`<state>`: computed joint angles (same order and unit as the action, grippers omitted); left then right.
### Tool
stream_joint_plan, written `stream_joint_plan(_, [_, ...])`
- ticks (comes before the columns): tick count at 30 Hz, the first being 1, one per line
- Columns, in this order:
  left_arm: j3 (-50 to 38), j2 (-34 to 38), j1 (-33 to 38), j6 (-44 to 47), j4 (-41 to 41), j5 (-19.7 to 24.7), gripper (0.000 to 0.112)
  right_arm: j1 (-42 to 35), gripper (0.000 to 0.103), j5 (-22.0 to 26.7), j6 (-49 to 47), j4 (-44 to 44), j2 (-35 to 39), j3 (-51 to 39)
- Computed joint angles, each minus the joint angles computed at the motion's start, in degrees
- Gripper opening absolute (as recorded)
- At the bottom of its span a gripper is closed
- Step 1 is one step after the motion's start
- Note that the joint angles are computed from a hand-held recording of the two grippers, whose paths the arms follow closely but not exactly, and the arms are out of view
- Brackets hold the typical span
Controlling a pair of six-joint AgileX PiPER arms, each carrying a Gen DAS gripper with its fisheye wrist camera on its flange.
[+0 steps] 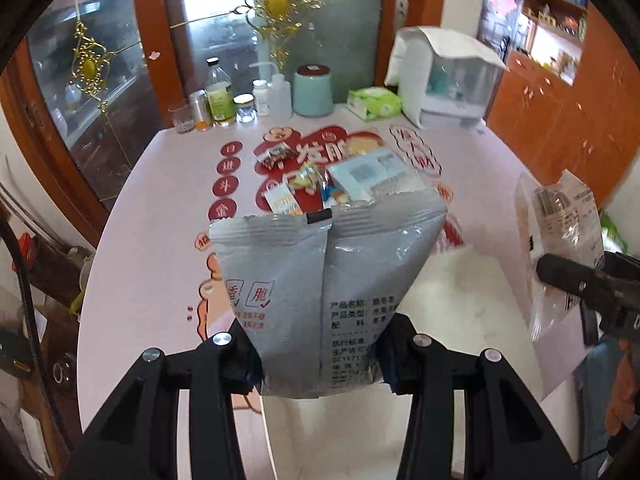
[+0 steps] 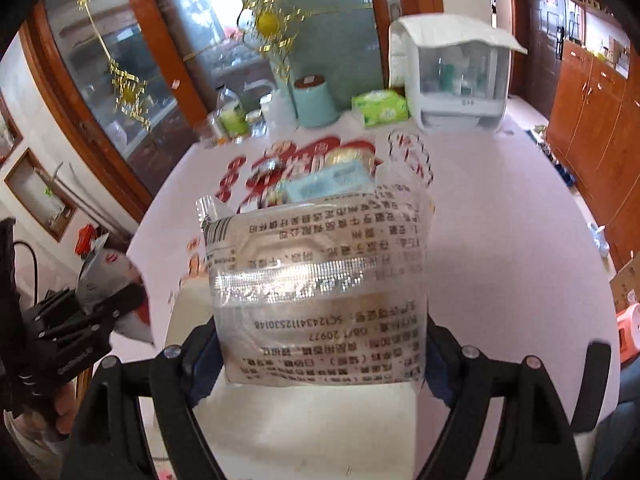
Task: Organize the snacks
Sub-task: 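Carry both bags over the white tray and open both tools to drop them, then move both tools back from the tray to the snack pile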
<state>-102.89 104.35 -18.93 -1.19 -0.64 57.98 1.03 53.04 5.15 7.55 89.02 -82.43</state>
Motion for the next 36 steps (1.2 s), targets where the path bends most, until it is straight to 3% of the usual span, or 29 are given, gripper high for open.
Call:
stream_joint_plan(5, [7.0,-2.1,-1.2,0.1,-0.6,-1.2,0.044,2.9,0.083,-0.8,4.2,-2.0,-3.1,8.4])
stream_joint_plan(11, [10.9,-3.1,-1.8,-0.1,-1.7,-0.5,0.049,4.4,0.084,-0.7,5.6,-2.5,-3.3,11.8])
stream_joint_plan(13, [11.2,-3.2,-1.8,-0.3,-1.9,-0.2,0.075,4.4,0.085,-0.4,5.2,-1.7,-2.9,11.8])
stream_joint_plan(16, [12.3,-4.6,-1.9,-1.0,-1.3,-1.0,0.09,5.6,0.086,-0.1,7.2,-3.0,-2.5,11.9])
stream_joint_plan(21, [12.7,-5.6,-2.1,-2.3,-0.1,-0.9,0.091,7.2,0.09,0.8,9.3,-5.1,-1.8,11.5])
stream_joint_plan(27, [13.0,-6.8,-2.0,-3.9,0.8,-1.0,0.091,10.5,0.096,-3.4,11.9,-10.4,-6.5,13.4])
stream_joint_plan(36, [14.6,-9.0,-2.7,-6.5,2.9,-2.0,0.091,12.0,0.096,-2.6,13.0,-12.6,-7.4,12.3])
